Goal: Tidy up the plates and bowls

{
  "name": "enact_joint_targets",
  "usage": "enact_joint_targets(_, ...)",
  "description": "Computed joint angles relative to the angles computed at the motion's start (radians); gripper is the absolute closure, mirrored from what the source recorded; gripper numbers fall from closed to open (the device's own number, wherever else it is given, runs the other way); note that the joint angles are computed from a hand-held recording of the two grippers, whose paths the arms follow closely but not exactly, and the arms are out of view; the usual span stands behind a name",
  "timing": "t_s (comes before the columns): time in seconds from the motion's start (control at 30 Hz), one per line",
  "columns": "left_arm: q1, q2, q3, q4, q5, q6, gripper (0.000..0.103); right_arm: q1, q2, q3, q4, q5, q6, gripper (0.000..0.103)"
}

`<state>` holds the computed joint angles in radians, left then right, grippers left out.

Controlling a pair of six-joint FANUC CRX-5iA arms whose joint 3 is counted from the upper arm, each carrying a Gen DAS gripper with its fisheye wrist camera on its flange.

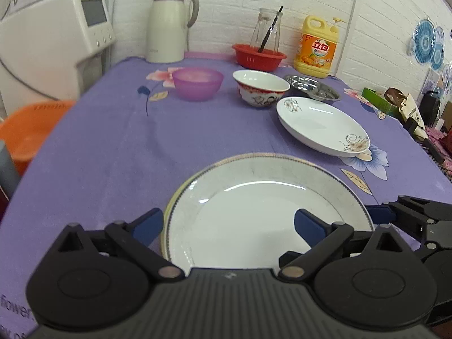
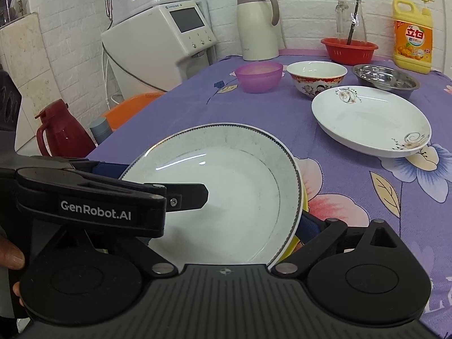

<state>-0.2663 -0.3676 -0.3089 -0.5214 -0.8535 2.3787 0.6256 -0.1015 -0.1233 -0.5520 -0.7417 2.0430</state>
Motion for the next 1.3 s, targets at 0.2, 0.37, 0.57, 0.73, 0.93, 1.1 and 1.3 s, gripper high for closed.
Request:
enact_joint_targets(0.2,-0.044,-0.004,0.034,-0.069,-0.001,0.027,0.005,-0.023,0.002,0.008,-0.04,-0.009,0.023,0.0)
enact_joint_targets(0.37,-0.043,-0.003,0.034,-0.044,0.036,0.043,0.005,-0.058,-0.031,-0.019,-0.093,0.047,0.044,0.0)
enact_joint_targets(0.57,-0.054,0.016,0.048,-0.027,0.069,0.06,0.005,-0.118,-0.033,-0.019,-0.139,0.074,0.04,0.0)
enact_joint_targets(0.73,-0.063,0.044,0.069,-0.021,0.086,0.079,0.005,-0.172,-0.033,-0.033,-0.143,0.095,-0.017,0.0)
enact_joint_targets(0.93,-0.068,0.085,0.08,0.012,0.117,0.079,0.005,-0.204,-0.064,-0.096,-0.059,0.19,-0.18,0.0)
enact_joint_targets(1.1,-0.068,0.126,0.099,0.052,0.128,0.033,0.005,-0.22,-0.08,-0.137,-0.003,0.251,-0.271,0.0)
enact_joint_targets(1.3,-0.067,0.153,0.117,0.068,0.131,0.006,0.005,-0.244,-0.058,-0.129,0.003,0.24,-0.304,0.0)
